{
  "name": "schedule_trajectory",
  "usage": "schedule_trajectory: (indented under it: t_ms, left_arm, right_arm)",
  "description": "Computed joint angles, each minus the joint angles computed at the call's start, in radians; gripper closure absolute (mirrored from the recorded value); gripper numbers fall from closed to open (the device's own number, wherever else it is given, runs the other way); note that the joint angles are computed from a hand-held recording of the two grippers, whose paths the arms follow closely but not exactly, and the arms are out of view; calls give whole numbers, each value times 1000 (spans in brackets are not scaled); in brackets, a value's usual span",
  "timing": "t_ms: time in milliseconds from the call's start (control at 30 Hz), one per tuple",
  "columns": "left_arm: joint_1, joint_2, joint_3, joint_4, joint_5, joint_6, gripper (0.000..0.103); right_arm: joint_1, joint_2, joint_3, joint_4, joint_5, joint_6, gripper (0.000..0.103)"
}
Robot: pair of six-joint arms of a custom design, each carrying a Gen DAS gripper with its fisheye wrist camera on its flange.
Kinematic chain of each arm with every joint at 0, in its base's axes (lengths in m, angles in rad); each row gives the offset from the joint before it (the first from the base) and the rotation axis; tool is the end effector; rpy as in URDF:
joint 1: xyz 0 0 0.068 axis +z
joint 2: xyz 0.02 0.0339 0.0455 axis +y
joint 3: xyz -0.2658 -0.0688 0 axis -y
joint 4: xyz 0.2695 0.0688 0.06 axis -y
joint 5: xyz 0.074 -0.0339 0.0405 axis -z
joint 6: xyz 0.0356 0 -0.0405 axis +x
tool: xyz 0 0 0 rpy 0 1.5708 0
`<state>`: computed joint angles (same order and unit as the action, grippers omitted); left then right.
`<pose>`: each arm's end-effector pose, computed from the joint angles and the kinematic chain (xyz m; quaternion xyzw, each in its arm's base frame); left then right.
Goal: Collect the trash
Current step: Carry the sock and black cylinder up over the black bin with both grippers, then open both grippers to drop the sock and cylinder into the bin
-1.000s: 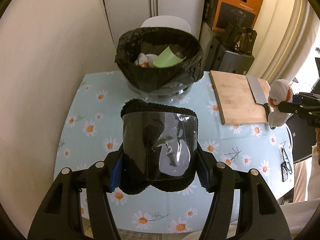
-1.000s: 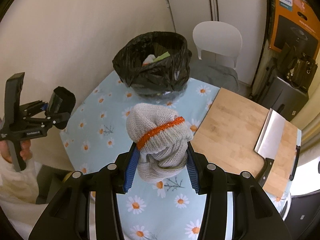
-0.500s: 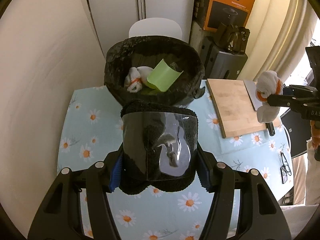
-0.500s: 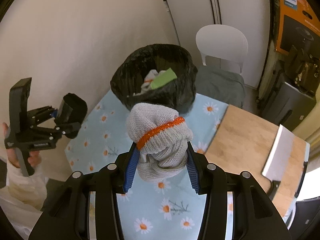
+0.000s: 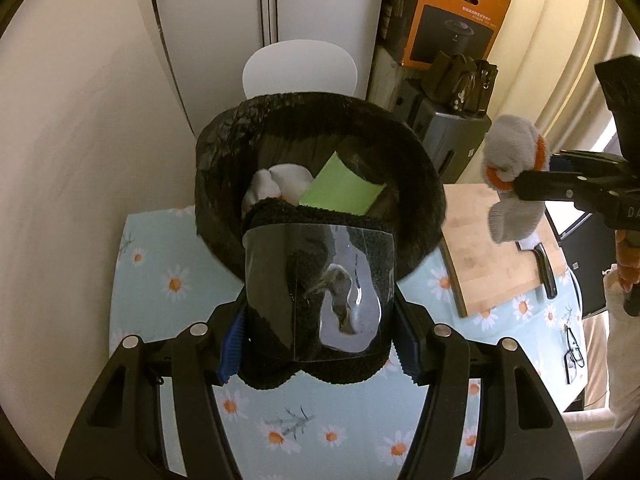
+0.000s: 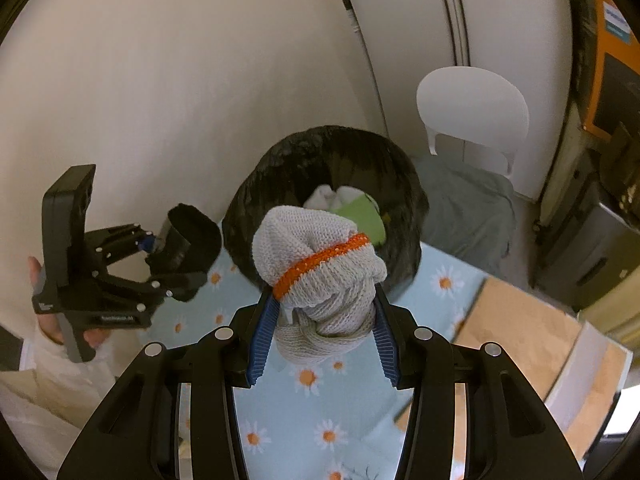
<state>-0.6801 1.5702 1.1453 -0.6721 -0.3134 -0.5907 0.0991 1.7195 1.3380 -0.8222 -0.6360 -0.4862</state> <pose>0.2707 -0.2049 0.2269 0.0063 0.9608 -0.0155 0.2766 0.3648 0.0575 0.2359 -0.3241 0.8777 0.2683 0.2293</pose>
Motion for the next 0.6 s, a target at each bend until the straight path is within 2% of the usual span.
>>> schedule_trajectory:
  t_ms: [367,600]
  left_arm:
    - [133,138,65,152,108,145,41]
    - [193,284,148,196,177,201,41]
  right_arm:
    - [108,204,180,51,43,71,60]
    - [153,373,333,68,104,82,60]
